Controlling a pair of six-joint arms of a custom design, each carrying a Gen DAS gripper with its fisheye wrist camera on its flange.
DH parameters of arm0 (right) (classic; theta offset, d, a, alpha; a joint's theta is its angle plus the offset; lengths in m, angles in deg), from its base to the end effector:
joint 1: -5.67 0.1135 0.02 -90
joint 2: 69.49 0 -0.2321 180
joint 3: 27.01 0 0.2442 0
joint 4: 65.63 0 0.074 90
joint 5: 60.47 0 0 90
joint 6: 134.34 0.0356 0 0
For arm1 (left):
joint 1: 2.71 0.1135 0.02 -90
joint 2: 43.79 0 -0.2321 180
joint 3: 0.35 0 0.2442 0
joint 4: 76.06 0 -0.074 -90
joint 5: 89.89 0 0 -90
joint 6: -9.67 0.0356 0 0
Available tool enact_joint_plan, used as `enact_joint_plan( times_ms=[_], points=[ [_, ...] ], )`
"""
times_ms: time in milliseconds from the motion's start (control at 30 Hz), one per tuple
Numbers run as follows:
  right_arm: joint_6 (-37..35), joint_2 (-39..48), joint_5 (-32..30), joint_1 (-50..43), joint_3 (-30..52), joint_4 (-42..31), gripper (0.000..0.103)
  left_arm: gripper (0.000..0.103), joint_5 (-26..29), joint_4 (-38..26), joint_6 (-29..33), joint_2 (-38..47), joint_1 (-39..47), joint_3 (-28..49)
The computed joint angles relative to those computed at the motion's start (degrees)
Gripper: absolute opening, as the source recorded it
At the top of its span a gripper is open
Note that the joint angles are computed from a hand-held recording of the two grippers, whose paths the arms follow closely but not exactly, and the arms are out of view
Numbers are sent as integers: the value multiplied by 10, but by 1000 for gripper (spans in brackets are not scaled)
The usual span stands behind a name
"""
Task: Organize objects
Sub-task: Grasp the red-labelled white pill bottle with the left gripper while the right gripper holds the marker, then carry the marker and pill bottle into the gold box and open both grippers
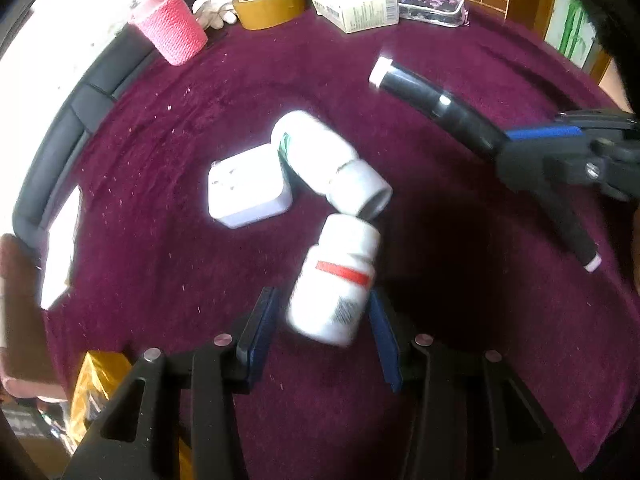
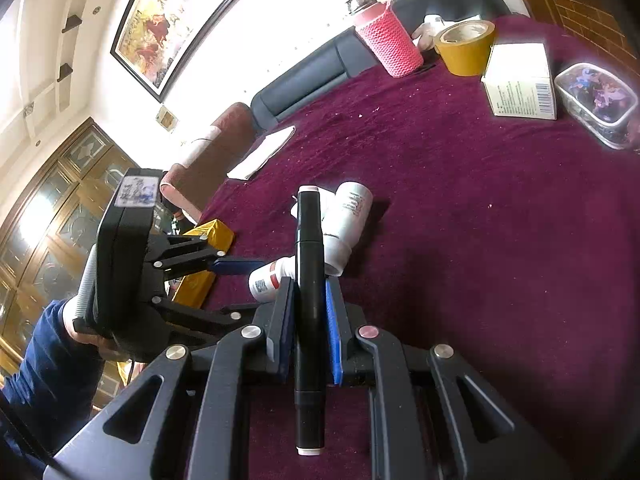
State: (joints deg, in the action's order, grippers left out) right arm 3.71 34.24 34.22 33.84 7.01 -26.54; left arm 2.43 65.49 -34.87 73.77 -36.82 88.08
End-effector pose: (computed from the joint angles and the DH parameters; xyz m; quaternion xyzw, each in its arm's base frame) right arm 0.2253 0.1173 0.0542 0.1698 0.8515 0.2775 0.4113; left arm 0.3159 -0.2157 0.0991 0.6306 0.7511 -0.0005 0.1954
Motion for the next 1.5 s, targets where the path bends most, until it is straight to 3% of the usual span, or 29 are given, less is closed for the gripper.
enact_joint_plan(
  times_ms=[133,233,367,600,833,1067,1267,1500],
  points=[
    [-2,2,-3,-1,3,-5,12,40,14,24,-37,5,0,-2],
    [-5,-2,3,4,5,-13,12,29,-13,130,-96,-37,-8,-95],
    [-10,-6,12,11,11,-29,12,29,-11,208,-182,-84,-1,-186],
    [-17,-11,29,17,15,-46,12,29,-1,264,-209,-171,36,-292],
    [-29,-8,58,28,33,-77,12,29,80,254,-199,-329,120,-390],
    [-3,-1,58,36,58,-113,12,29,211,179,-164,-414,261,-395],
    [29,11,57,95,129,-167,12,29,288,150,-134,-380,384,-344],
    [22,89,20,142,311,-257,12,29,337,125,-107,-275,503,-246]
  ],
)
